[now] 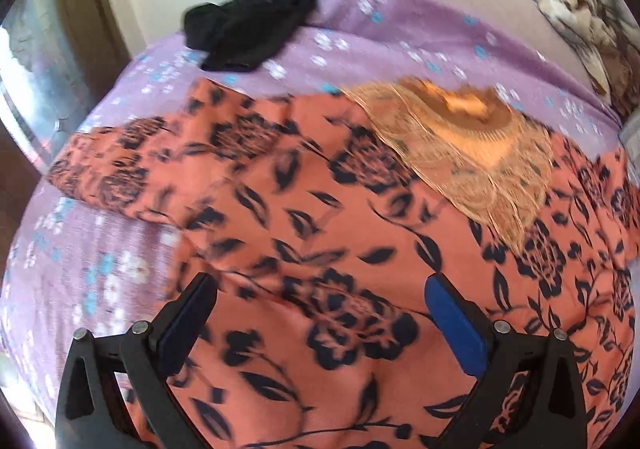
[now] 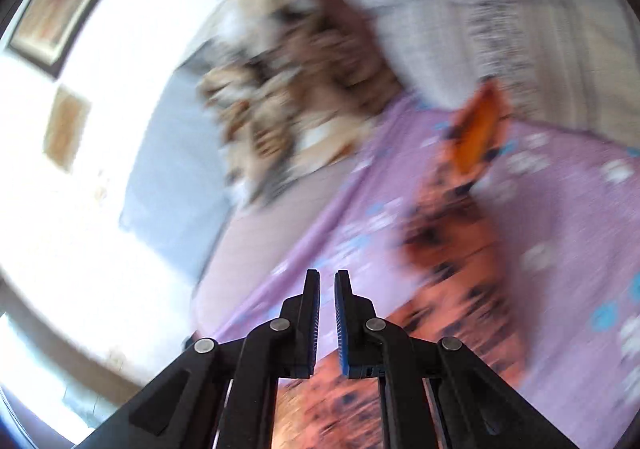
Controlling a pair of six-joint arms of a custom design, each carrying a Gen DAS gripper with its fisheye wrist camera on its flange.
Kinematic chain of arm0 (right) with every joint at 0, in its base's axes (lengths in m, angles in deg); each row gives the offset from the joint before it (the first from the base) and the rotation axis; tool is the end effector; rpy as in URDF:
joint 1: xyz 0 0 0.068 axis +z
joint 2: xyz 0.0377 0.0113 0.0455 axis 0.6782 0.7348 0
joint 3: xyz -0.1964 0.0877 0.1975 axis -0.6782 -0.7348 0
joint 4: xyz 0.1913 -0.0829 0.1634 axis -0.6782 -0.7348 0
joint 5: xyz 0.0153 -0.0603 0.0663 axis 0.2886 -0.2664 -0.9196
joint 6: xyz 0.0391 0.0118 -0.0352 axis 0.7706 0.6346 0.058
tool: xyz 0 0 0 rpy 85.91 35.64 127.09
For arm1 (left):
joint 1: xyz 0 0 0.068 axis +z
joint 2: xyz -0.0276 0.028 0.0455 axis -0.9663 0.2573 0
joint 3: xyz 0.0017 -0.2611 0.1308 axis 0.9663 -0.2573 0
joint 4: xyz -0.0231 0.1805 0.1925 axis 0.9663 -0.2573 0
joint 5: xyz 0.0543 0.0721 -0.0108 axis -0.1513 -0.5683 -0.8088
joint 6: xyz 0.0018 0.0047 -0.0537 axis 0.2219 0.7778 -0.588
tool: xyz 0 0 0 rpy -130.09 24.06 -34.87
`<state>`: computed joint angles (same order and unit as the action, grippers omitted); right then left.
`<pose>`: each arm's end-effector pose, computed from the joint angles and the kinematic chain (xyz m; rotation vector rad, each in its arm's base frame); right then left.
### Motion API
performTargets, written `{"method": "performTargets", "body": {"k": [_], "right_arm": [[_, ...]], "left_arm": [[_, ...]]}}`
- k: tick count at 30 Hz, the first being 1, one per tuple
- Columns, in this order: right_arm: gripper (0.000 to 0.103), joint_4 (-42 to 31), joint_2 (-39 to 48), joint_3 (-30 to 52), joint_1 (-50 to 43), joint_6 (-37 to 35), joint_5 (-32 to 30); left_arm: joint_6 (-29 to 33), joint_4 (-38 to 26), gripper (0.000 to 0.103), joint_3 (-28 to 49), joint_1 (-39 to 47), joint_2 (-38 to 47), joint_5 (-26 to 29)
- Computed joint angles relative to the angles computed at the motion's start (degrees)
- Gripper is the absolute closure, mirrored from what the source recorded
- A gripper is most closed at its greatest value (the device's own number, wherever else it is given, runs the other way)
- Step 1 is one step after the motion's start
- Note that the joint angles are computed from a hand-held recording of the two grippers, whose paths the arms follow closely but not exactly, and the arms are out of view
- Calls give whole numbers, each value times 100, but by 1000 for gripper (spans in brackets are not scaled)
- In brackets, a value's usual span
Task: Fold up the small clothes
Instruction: 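Grasp the orange dress sleeve with the right gripper and lift it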
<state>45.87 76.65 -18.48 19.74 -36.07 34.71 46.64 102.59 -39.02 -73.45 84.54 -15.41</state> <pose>0.3771 -0.1316 0.1034 0.5878 1.9287 1.0232 0.2522 0.0161 0.0389 -0.4072 2.5036 0.2520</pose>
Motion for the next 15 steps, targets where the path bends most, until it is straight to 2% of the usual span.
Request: {"method": "performTargets", "body": {"k": [3, 6, 9, 12, 14, 15], "right_arm": [[95, 120, -466, -406, 1106, -30, -130], [95, 71, -574, -507, 2318, -156, -103], [92, -641, -556, -378, 3357, -765, 284], [91, -1273, -447, -316, 3592, -1156, 331], [90, -1882, -457, -173, 3355, -1579, 755], [83, -2093, -489, -102, 3250, -1772, 1218]], "left_arm": [[120, 263, 0, -255, 362, -351, -36], [200, 388, 0, -386, 701, -582, 25], [258, 414, 0, -384, 1002, -621, 111], [278, 472, 0, -470, 1167, -676, 210], [315, 444, 0, -456, 1184, -651, 344], [343, 455, 0, -434, 1139, -593, 358]]}}
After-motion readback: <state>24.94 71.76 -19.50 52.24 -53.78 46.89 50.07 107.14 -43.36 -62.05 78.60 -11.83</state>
